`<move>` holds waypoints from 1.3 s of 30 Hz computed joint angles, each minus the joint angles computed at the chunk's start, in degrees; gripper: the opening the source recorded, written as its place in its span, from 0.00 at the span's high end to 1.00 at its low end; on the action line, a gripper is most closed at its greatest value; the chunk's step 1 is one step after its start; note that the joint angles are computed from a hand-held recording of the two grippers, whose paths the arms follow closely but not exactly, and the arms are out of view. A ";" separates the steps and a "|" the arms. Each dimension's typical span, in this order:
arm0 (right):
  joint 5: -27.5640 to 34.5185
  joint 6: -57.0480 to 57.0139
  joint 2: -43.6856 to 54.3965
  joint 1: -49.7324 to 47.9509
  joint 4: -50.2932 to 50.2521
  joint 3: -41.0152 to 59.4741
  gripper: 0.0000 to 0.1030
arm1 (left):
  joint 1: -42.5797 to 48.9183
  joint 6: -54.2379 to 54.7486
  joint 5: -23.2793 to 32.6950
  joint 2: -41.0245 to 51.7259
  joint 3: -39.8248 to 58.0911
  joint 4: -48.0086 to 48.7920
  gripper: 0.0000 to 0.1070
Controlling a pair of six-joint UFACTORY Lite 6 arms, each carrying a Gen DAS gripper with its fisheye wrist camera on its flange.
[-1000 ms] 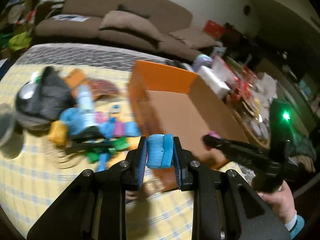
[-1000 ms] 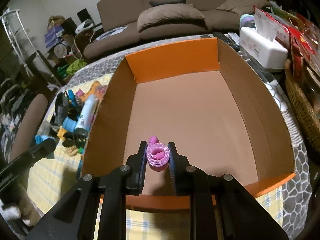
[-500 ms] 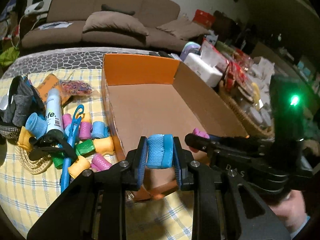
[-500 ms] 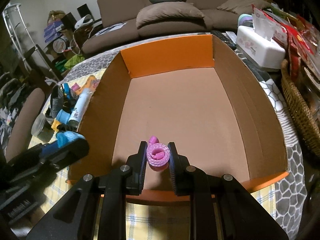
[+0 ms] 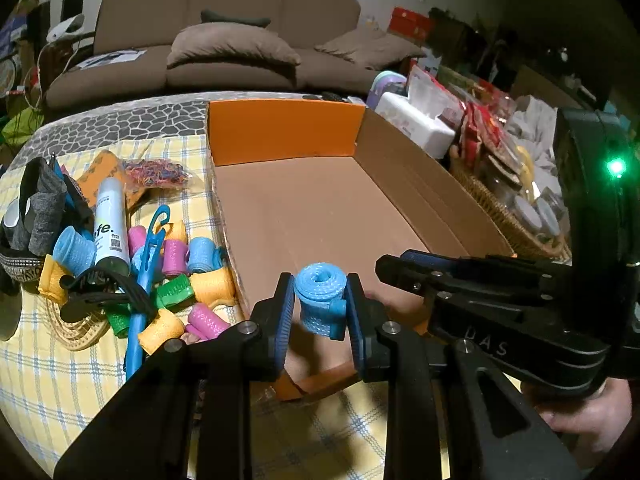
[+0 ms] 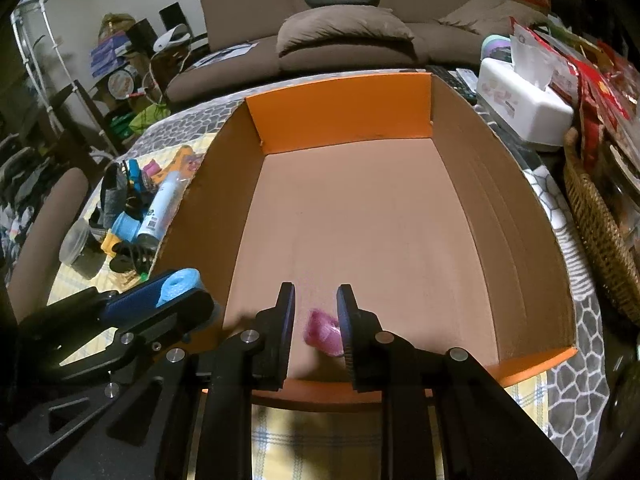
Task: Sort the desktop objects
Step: 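Carry both curlers into the orange box and open both tools to drop them, then withdraw both tools from the box back toward the curler pile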
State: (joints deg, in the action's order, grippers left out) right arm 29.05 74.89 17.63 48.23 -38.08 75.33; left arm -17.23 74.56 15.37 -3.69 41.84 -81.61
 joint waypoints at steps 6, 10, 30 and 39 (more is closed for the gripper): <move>1.64 2.38 -0.04 0.85 -2.73 0.80 0.54 | 3.68 -0.67 2.68 -2.31 -0.80 1.50 0.69; 2.25 3.55 -0.25 1.14 -3.72 1.04 0.51 | 6.33 -1.66 4.05 -3.88 -1.12 2.89 0.64; 6.02 6.00 1.69 2.72 -6.53 3.94 0.20 | 11.49 0.05 4.30 -5.12 -2.18 2.82 0.13; 6.62 8.49 2.33 3.12 -8.45 4.34 0.01 | 13.93 -0.04 6.35 -5.03 -2.17 3.93 0.04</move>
